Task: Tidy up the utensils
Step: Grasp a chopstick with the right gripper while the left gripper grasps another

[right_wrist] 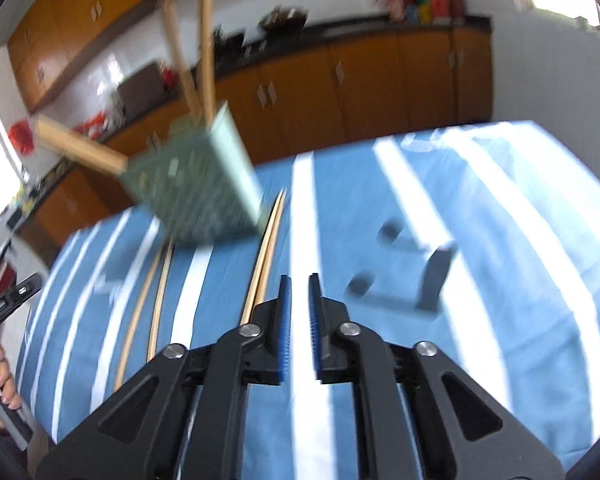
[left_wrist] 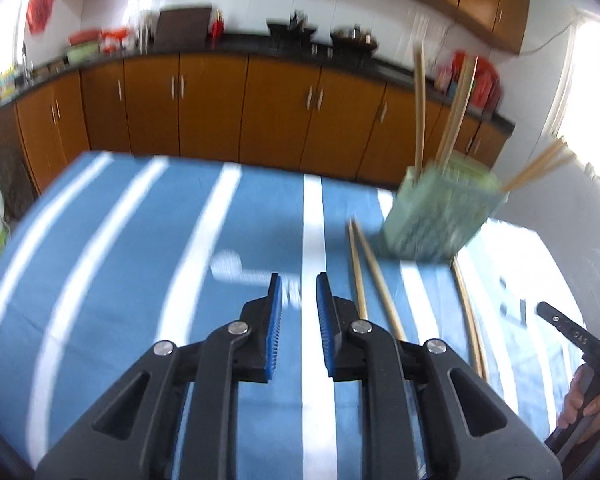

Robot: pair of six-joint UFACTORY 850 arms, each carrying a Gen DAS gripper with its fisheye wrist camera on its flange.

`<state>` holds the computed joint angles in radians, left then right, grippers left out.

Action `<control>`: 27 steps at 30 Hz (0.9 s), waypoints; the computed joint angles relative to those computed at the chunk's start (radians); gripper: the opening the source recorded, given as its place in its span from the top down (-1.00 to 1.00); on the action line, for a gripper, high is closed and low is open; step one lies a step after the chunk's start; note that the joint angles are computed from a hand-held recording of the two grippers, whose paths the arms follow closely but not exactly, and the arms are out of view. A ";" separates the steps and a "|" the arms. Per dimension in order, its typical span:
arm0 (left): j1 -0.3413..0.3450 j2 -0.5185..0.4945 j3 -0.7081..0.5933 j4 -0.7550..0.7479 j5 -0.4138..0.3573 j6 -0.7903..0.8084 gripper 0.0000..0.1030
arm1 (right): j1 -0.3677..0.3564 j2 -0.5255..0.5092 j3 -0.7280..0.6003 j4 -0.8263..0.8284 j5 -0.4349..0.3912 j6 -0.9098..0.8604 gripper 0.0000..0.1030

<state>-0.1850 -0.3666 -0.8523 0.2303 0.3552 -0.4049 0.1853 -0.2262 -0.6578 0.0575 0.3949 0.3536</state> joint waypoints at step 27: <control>-0.088 -0.135 -0.073 0.181 -0.070 -0.191 0.39 | 0.080 -0.160 -0.084 0.362 -0.046 -0.352 0.85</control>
<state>-0.2733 -0.5017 -0.9256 0.4117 0.2854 -0.5958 0.2650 -0.3857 -0.7421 0.4198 0.3484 0.0016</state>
